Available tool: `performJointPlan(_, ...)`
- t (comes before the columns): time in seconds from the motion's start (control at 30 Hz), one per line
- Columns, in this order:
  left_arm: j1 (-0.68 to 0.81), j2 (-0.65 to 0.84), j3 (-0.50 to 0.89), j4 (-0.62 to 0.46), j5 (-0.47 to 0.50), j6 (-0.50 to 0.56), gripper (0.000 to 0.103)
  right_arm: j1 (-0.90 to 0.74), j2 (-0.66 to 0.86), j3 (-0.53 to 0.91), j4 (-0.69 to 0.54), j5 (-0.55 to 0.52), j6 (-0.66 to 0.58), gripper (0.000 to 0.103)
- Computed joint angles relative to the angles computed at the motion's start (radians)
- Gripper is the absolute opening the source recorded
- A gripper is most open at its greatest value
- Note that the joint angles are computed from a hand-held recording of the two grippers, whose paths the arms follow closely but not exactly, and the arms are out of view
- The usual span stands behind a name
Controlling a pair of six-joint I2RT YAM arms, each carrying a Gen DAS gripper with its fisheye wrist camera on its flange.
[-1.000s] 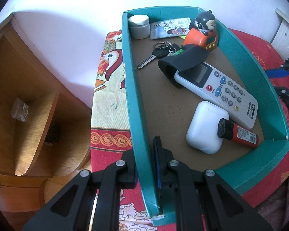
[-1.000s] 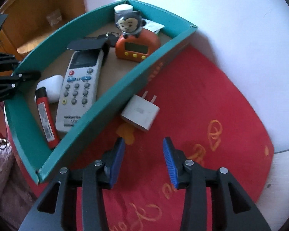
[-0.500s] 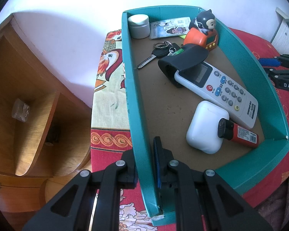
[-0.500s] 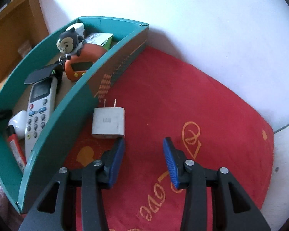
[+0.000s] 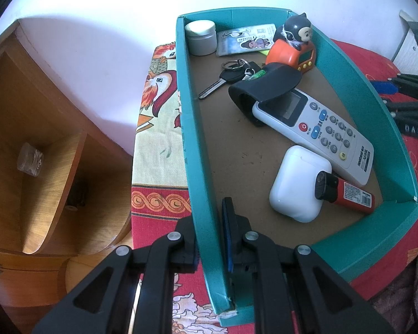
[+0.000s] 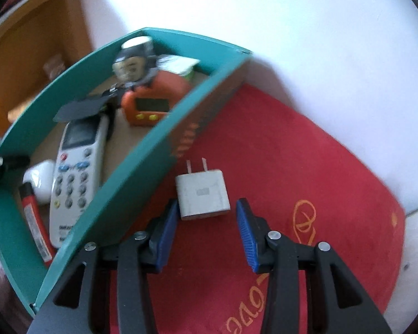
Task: Organize objects
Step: 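Grasp the white charger with the right gripper and lift it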
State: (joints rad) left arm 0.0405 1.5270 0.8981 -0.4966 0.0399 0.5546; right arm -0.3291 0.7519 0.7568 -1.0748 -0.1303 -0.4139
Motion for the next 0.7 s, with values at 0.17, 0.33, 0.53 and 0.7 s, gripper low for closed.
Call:
performJointPlan(0.17, -0.001, 0.001, 0.001, 0.0, -0.001, 0.0, 0.01, -0.174, 0.014, 0.018, -0.04, -0.083, -0.109, 0.042)
performJointPlan(0.33, 0.001, 0.008, 0.003, 0.004, -0.002, 0.003, 0.01, -0.032, 0.002, 0.031, -0.034, -0.022, -0.121, 0.043)
performJointPlan(0.53, 0.004, 0.007, 0.001, 0.005, -0.003, 0.003, 0.01, -0.02, 0.146, 0.072, 0.013, -0.038, -0.221, 0.043)
performJointPlan(0.7, 0.004, 0.01, 0.002, 0.008, -0.004, 0.003, 0.01, -0.144, 0.216, 0.098, -0.03, -0.138, -0.286, 0.037)
